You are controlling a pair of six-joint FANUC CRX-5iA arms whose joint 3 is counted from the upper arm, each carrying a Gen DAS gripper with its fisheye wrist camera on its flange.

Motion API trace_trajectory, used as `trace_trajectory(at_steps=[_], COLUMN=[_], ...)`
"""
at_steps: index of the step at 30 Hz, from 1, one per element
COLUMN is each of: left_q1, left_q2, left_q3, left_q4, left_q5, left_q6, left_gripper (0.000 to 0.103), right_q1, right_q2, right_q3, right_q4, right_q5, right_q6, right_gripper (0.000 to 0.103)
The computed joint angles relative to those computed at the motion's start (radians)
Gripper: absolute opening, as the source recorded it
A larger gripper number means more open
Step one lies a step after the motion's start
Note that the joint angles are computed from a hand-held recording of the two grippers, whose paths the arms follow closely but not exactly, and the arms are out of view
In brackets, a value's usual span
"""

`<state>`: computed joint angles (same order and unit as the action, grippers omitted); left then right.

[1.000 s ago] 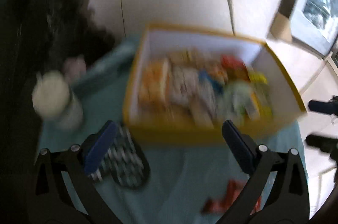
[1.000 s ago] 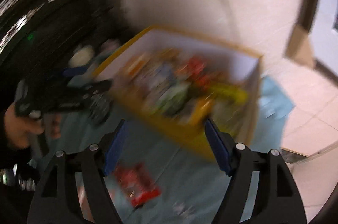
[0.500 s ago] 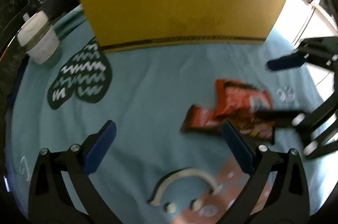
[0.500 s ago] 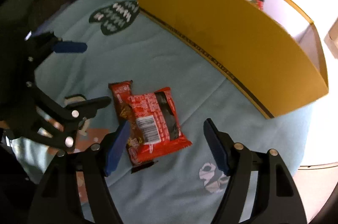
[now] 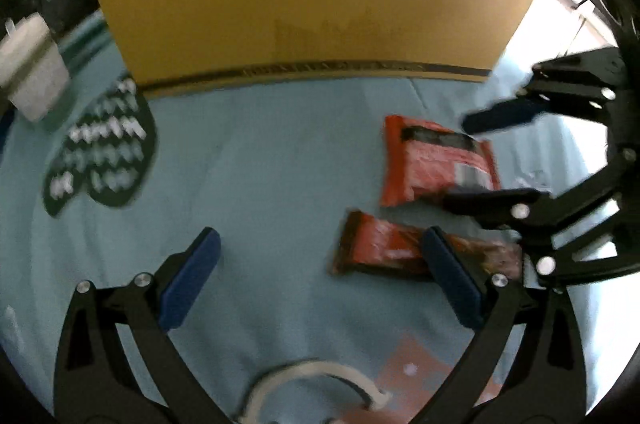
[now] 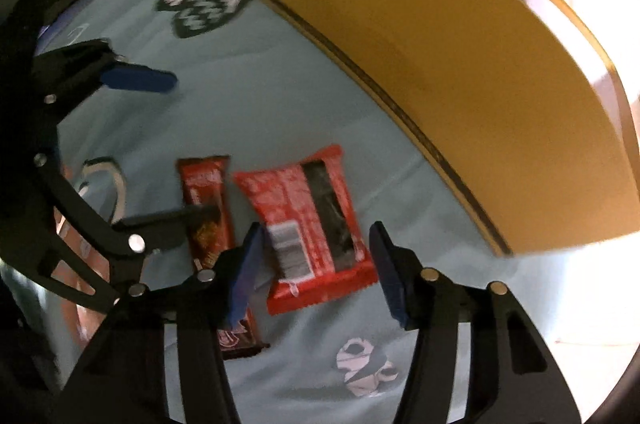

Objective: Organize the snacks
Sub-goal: 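Grasp the brown chocolate bar with the left tool while the right tool grasps the red chocolate pack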

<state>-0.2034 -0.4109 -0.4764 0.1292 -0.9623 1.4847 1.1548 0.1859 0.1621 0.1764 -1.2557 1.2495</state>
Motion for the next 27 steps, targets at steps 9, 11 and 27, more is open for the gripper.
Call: trace_trajectory(at_steps=[9,11,27], left_q1=[-0.057,-0.056,0.032], left_q2=[0.013,0.013,-0.005], left_q3=[-0.011,-0.015,0.053], left_q4=[0.012,0.009,-0.035], left_q5=[0.047,0.054,-0.035], left_q6=[-0.018,0.010,0.127], left_gripper=[0.101,0.101,0.101], right_q1=[-0.028,-0.037,-0.057], right_q2=[0.079,0.085,0.068], right_q3=[0.093,0.101,0.107], right_q4=[-0.065,-0.069,-0.178], right_q5=[-0.076,-0.093,-0.146], right_q6=[0.080,0.056,-0.012], right_gripper=[0.046,0.046,0.046])
